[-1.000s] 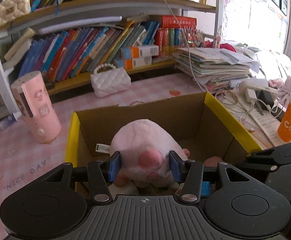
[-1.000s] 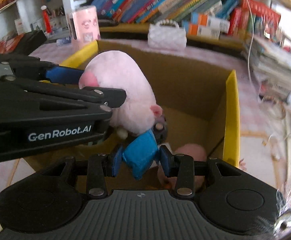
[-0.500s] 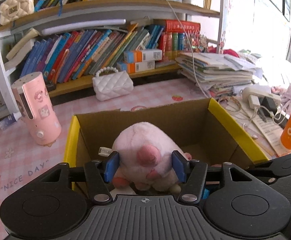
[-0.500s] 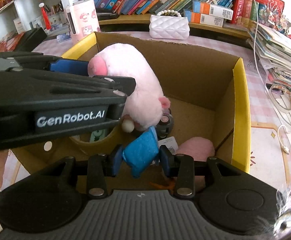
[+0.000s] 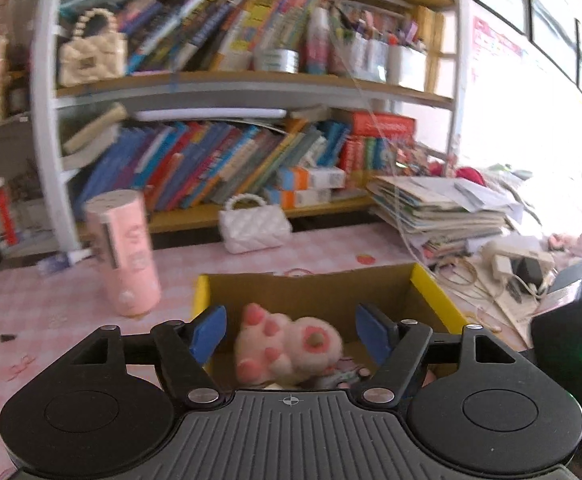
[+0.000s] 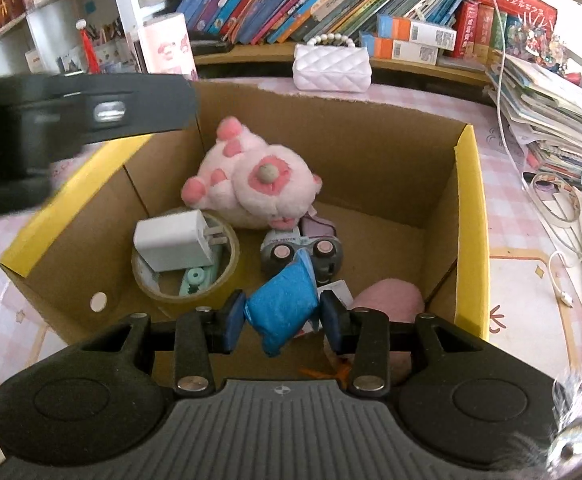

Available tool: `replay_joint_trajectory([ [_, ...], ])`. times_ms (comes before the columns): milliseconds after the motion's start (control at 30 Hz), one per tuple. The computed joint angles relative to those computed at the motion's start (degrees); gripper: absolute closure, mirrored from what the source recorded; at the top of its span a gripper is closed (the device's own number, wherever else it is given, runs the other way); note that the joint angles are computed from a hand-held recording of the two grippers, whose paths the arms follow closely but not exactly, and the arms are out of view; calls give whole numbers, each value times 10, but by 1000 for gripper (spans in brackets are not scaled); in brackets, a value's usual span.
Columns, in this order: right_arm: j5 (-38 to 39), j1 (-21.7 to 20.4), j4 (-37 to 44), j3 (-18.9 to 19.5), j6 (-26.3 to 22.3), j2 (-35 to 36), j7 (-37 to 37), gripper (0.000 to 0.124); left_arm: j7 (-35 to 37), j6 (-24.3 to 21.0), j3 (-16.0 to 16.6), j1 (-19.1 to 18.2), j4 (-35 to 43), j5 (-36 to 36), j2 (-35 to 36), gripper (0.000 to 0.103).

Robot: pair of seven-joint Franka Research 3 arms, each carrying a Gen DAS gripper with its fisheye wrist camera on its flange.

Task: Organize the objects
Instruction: 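Open both tools, releasing the pig and blue plush into the box, then raise both tools out of the yellow box and back away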

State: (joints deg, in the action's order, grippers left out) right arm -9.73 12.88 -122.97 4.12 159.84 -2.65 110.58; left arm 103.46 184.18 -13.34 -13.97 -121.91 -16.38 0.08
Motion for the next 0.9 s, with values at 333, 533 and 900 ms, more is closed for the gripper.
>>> replay_joint_trajectory([
  [333, -156, -41, -58, 51, 38, -70, 186, 76, -298, 4, -4, 88, -118, 263, -113, 21],
  [533, -275, -92, -85, 123, 30, -124, 359, 63, -335, -11, 23, 87, -183, 305, -182, 14],
  [900, -375, -66, -94, 185, -58, -179, 539, 43, -346, -39, 76, 75, -277, 336, -293, 7],
])
